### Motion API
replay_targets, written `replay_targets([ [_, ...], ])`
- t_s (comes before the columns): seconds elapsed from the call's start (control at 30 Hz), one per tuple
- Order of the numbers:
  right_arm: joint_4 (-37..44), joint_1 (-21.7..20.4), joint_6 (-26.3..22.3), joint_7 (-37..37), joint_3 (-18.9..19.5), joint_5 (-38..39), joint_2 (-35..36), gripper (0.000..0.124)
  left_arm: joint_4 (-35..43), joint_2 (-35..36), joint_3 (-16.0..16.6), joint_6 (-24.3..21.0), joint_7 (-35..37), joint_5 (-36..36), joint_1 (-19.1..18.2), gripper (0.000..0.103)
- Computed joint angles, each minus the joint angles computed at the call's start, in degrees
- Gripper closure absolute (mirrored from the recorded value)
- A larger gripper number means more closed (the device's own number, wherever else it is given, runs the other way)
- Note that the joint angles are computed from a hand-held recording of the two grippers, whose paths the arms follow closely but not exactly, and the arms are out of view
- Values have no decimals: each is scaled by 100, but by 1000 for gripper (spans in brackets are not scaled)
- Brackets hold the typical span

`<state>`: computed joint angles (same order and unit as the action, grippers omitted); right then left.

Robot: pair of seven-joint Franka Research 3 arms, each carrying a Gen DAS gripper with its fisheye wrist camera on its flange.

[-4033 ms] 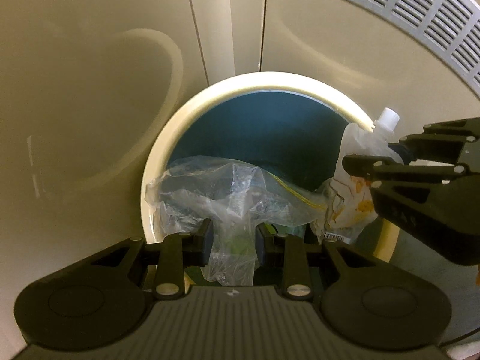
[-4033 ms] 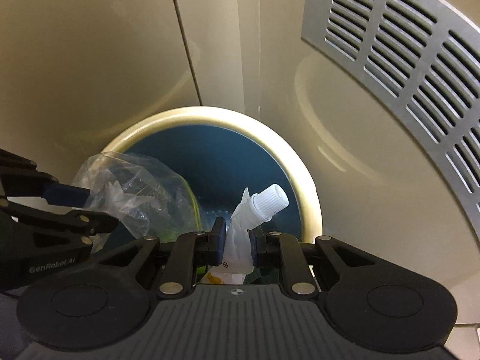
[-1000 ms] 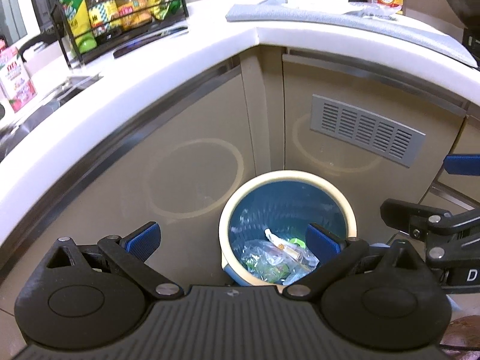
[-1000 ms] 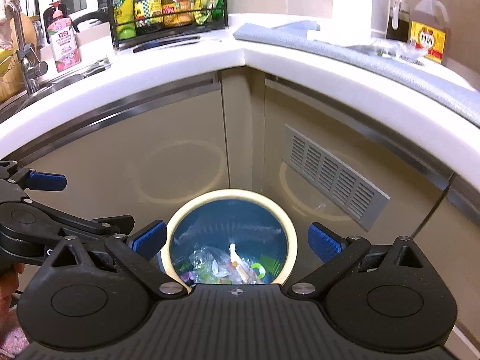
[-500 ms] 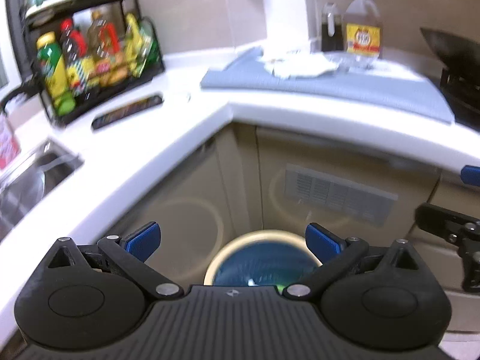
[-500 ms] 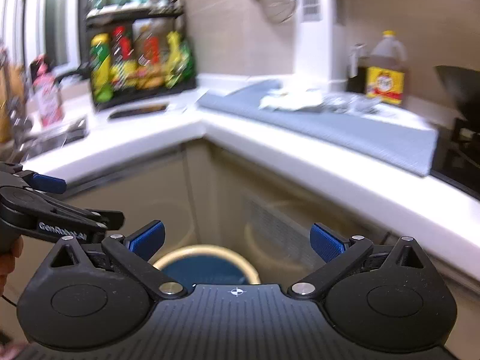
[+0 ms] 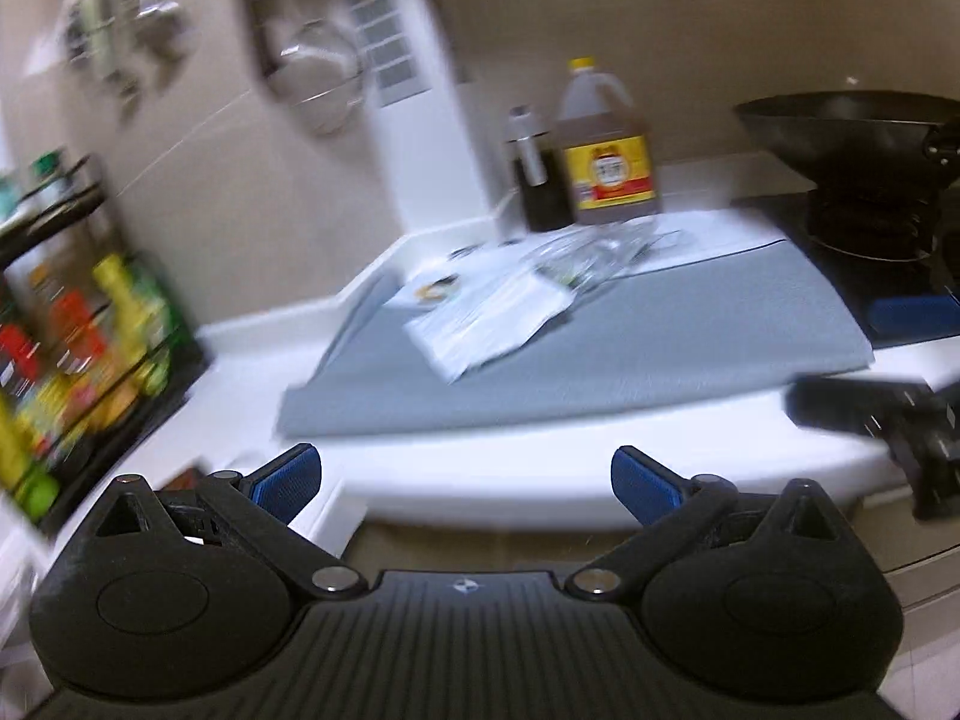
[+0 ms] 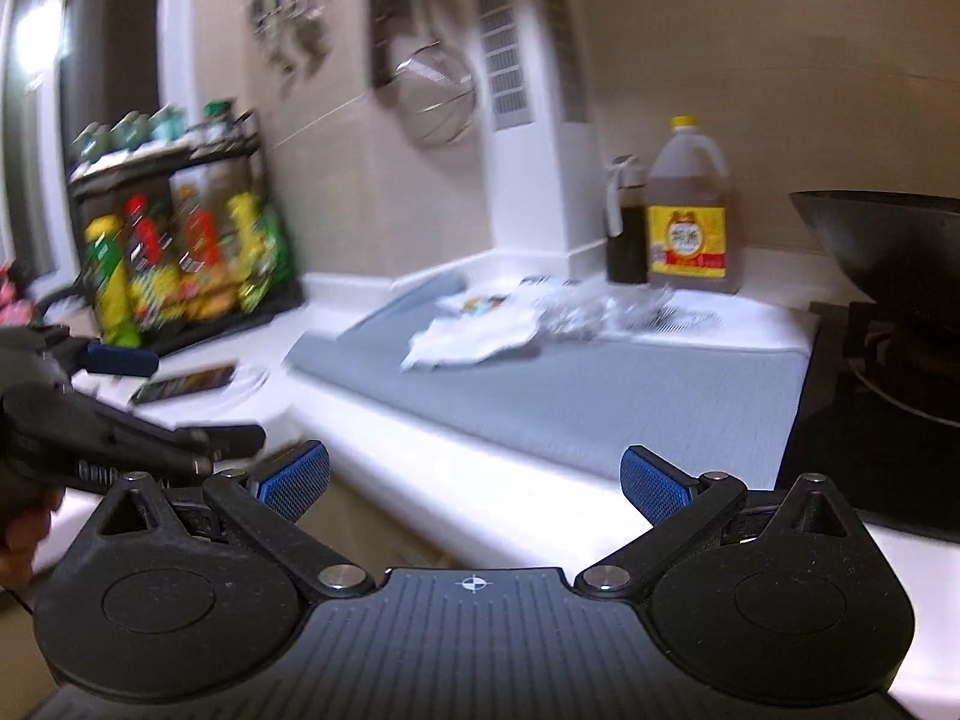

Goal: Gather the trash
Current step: 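Grasp the white paper towel with the left tool while the right tool grasps the clear plastic bag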

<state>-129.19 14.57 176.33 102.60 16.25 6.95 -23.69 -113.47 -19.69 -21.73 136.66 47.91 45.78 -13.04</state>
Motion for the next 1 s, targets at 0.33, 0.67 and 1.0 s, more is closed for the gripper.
replay_targets([
  [0.33,2584,-1276,-445,2578,594,-1647,2469,21,2232,2446,651,264,1618,-865,-224,0],
  [0.67,5171,-313,-1404,3157,-380,-1597,4614,21,4251,4129,1131,-151,2558,-1466,-477,0],
  [1.0,6389,153,-1587,2399,-756,-693,5594,41,4556,4402,1263,150,2881,-2106,-467,38],
])
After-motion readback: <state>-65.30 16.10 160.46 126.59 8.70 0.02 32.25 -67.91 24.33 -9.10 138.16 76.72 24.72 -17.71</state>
